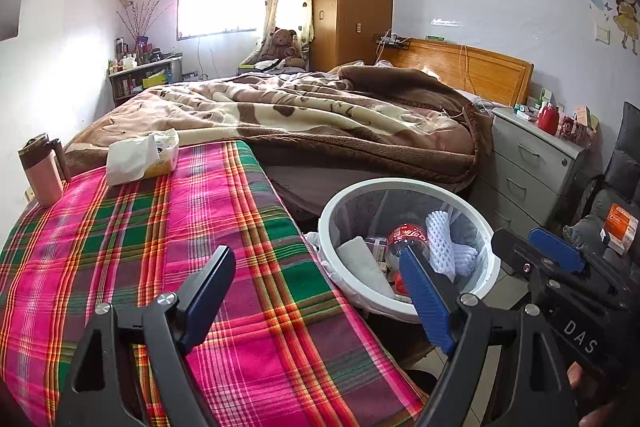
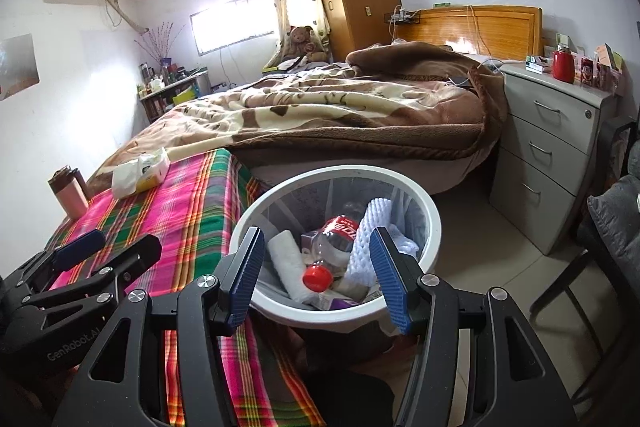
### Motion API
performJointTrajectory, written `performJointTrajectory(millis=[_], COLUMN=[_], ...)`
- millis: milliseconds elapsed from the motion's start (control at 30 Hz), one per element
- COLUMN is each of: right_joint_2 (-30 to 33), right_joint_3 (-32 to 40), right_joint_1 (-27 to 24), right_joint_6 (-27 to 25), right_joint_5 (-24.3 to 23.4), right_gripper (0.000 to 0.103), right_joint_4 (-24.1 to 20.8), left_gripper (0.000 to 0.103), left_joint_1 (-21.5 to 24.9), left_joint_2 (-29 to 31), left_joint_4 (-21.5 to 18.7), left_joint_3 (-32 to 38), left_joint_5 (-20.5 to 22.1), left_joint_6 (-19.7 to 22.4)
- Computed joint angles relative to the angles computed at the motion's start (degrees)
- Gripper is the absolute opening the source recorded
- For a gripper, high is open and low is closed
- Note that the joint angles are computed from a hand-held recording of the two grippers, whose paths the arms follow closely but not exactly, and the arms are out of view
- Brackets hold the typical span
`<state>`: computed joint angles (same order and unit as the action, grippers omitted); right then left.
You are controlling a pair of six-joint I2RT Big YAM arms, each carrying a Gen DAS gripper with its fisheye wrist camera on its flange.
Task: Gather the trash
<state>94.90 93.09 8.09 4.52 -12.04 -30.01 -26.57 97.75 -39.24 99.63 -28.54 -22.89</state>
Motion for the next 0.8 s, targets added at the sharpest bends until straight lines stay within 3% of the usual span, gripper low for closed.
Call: performJointTrajectory(millis=[800], right_joint_2=[-1.51], right_joint_3=[-2.25], right_joint_1=[0.32], right_joint_6=[1.06], right_joint_5=[0.99], right_gripper=[0.056], right_joint_4=[1.92], left_gripper=[0.085], left_joint_1=[-0.46], left_joint_2=[-0.88], left_joint_4=[0.19], left_joint_3=[-0.98], left_joint_5=[-1.66], left_joint_6=[-1.11])
